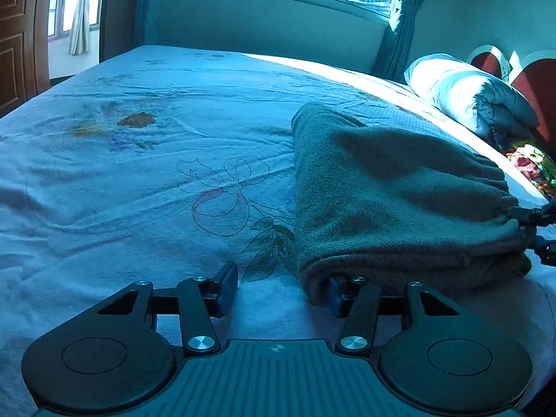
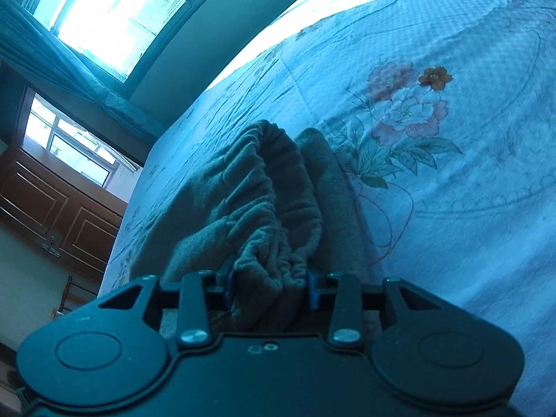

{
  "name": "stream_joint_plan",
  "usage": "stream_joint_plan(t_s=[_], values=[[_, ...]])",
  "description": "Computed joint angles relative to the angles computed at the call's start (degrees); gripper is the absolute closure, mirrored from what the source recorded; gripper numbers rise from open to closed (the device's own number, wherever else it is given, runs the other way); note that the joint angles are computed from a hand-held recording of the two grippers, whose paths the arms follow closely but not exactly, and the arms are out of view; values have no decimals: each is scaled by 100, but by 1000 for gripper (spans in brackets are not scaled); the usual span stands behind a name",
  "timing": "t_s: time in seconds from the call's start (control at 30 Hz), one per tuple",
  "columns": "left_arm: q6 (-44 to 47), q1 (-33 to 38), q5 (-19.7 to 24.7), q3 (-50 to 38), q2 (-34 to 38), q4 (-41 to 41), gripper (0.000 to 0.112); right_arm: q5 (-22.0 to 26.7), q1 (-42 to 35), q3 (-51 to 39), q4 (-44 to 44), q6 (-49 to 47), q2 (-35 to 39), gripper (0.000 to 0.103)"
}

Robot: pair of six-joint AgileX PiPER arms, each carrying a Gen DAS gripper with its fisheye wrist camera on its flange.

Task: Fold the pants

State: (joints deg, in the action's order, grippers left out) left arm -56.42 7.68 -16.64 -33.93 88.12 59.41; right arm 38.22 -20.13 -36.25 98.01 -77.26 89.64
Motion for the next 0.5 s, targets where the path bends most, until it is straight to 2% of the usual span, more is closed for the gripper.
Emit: stream_joint_plan(t_s=[0.03, 0.1, 0.13, 0.2, 0.23, 0.3, 0.33, 0.4, 0.43, 0.5], values=[[-359, 108, 3, 63, -177, 484, 57, -46, -75, 29, -78, 0, -142, 72], [-1178, 319, 50, 134, -585, 1474, 57, -473, -122, 144, -18, -225, -717, 72], [-1349, 378, 100, 136, -784, 1662, 57, -514, -179, 106, 71, -374, -860, 71], [-1474, 452, 71, -50, -985, 1671, 56, -246, -300, -255, -185, -136, -759, 70], [-1828, 423, 28, -265, -943, 1859, 56, -75, -287, -468, -327, 8, -614, 66], [-1930, 82, 81, -903, -538, 1668, 54, -35, 107, -1076, -505, 308, -202, 57], [-1637, -274, 388, -1289, -249, 1290, 52, -55, 279, -1308, -618, 400, -25, 52], [-1364, -853, 1035, -2055, 369, 899, 50, 90, 629, -1786, -605, 466, 452, 52], [-1571, -971, 1123, -2342, 632, 1030, 50, 112, 737, -2022, -734, 633, 662, 52], [-2581, -1197, 1398, -2877, 1181, 1905, 50, 191, 931, -2585, -1292, 1329, 1180, 52]])
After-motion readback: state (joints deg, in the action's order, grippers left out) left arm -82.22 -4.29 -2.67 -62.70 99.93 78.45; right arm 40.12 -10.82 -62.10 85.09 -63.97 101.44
